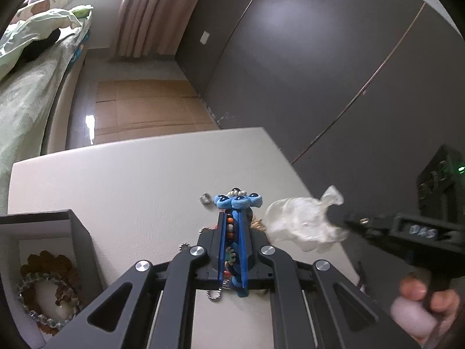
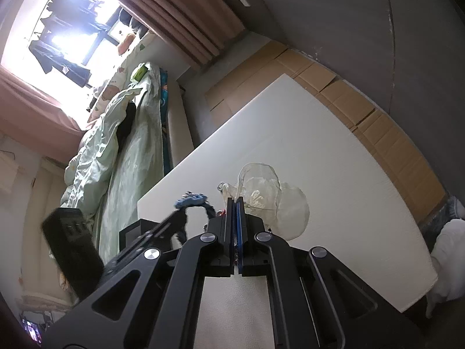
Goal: Organize jewelry
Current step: 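Carry the bag and blue charm into the black box and open both tools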
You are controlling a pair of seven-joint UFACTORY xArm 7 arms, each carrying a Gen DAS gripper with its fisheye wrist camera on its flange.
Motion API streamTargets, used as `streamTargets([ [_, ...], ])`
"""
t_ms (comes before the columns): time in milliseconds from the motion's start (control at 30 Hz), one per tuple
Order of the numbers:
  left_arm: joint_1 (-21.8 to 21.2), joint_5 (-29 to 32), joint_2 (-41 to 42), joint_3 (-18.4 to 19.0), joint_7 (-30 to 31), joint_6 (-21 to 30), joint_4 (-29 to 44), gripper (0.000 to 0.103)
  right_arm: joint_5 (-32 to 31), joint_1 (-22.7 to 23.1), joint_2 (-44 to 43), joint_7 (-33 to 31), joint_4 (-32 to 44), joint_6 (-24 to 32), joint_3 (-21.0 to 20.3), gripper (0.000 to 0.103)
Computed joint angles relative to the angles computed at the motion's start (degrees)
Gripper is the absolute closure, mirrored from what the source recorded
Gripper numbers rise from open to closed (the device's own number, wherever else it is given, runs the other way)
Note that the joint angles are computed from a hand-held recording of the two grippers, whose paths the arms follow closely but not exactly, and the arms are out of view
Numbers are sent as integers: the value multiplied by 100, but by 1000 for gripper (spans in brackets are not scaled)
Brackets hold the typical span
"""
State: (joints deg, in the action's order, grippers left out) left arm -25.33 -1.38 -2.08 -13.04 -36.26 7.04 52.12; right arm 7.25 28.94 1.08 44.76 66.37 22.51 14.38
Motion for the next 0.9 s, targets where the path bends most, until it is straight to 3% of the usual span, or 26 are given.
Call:
streamTargets([
  [133,-53,-188,-320,9,82,-96,-160,97,-20,26,-14,3,-11,-27,18,100],
  [533,519,428,-1742,-297,-802,91,-913,97,213,153,-106,-272,-146,-496,109,100],
  [900,820,388,-3067,-318,-1133,475,-1715,97,589,450,131,-943,93,-1157,301,100],
])
